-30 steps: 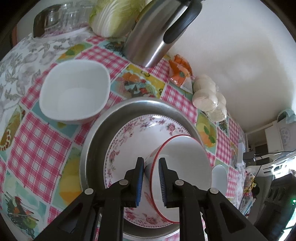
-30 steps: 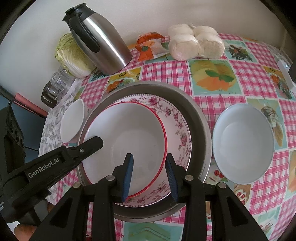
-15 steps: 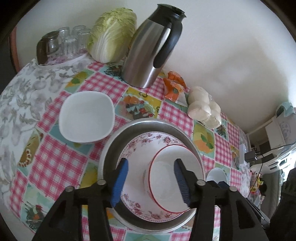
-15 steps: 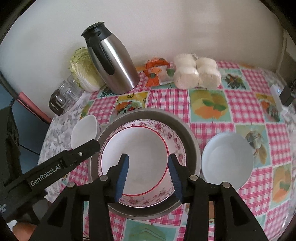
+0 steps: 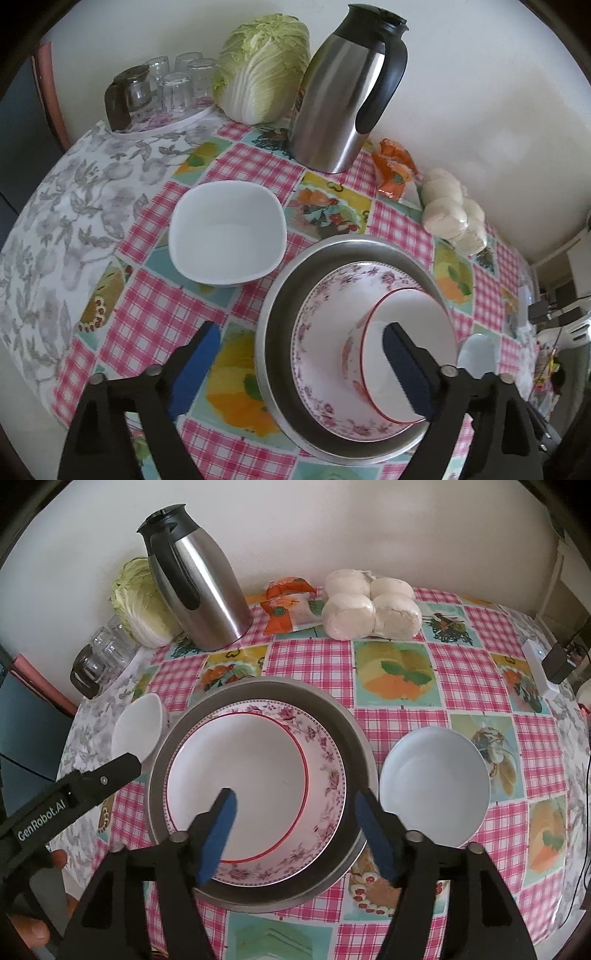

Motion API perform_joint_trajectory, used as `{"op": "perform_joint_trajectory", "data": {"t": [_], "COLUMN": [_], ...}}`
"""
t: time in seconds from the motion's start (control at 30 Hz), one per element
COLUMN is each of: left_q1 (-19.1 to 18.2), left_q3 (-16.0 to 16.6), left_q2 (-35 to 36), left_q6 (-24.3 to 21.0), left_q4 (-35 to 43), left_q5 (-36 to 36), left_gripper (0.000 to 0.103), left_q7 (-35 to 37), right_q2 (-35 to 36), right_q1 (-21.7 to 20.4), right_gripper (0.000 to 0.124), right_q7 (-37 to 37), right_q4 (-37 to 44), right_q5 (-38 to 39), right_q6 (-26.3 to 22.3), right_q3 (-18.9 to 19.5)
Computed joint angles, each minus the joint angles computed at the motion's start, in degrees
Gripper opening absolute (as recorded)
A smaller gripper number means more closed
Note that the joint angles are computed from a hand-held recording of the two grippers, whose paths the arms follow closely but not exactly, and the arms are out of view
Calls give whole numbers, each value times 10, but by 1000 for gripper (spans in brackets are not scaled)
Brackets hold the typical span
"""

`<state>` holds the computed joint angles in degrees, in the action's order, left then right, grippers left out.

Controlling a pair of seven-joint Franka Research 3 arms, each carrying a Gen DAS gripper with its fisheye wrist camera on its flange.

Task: Organize plates and bowls
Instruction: 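Open both grippers and withdraw from the red-rimmed bowl, then move both grippers to the white square bowl rim and close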

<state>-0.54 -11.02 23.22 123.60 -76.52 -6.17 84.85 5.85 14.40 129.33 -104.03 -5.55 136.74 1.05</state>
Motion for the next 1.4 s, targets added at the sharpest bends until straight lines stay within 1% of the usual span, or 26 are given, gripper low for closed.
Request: {"op": "perform_joint_trajectory", "data": {"t": [0.03, 0.07, 0.13, 0.37, 0.47, 0.5, 0.53, 0.57, 0.77, 0.93, 1.03, 1.13, 1.3, 1.4], "left_q1": [-1, -1, -2, -5, -8, -11, -12, -13, -11, -14, -12, -8, -2, 7], "left_q3": [1, 1, 1, 5, 9, 12, 13, 15, 16, 17, 16, 15, 16, 15], "left_q2": [0, 0, -1, -1, -5, -6, -7, -8, -10, -16, -17, -20, -21, -16], "left_q6": [1, 2, 5, 8, 21, 27, 30, 33, 41, 55, 59, 72, 99, 101], "left_q4": [-1, -2, -4, -4, -13, -16, -18, -20, -24, -33, -34, -40, -46, -40], "left_q5": [3, 4, 7, 19, 32, 42, 48, 54, 69, 88, 86, 83, 82, 70], "left_gripper": [100, 101, 101, 103, 103, 103, 103, 103, 103, 103, 103, 103, 103, 103], "left_q7": [1, 2, 1, -7, -16, -23, -27, -31, -43, -33, -27, -18, -1, 10], "right_q2": [1, 1, 3, 4, 4, 4, 4, 4, 4, 2, 2, 4, 7, 8], "right_q1": [0, 1, 2, 3, 4, 4, 4, 4, 5, 6, 8, 10, 17, 21], "right_gripper": [73, 75, 77, 77, 79, 80, 87, 91, 91, 91, 91, 91, 91, 91], "right_q7": [1, 4, 8, 11, 13, 16, 17, 19, 23, 23, 23, 24, 54, 79], "right_q4": [1, 2, 4, 7, 8, 8, 7, 7, 7, 3, 1, 3, 2, 1], "right_q5": [-3, -8, -17, -23, -27, -31, -32, -33, -43, -45, -50, -59, -92, -121], "right_q6": [-2, -4, -8, -12, -12, -12, -11, -11, -11, -1, 7, 11, 24, 33], "right_q3": [0, -1, -1, -2, -2, -2, -2, -2, -3, -1, -1, 0, -4, -6]}}
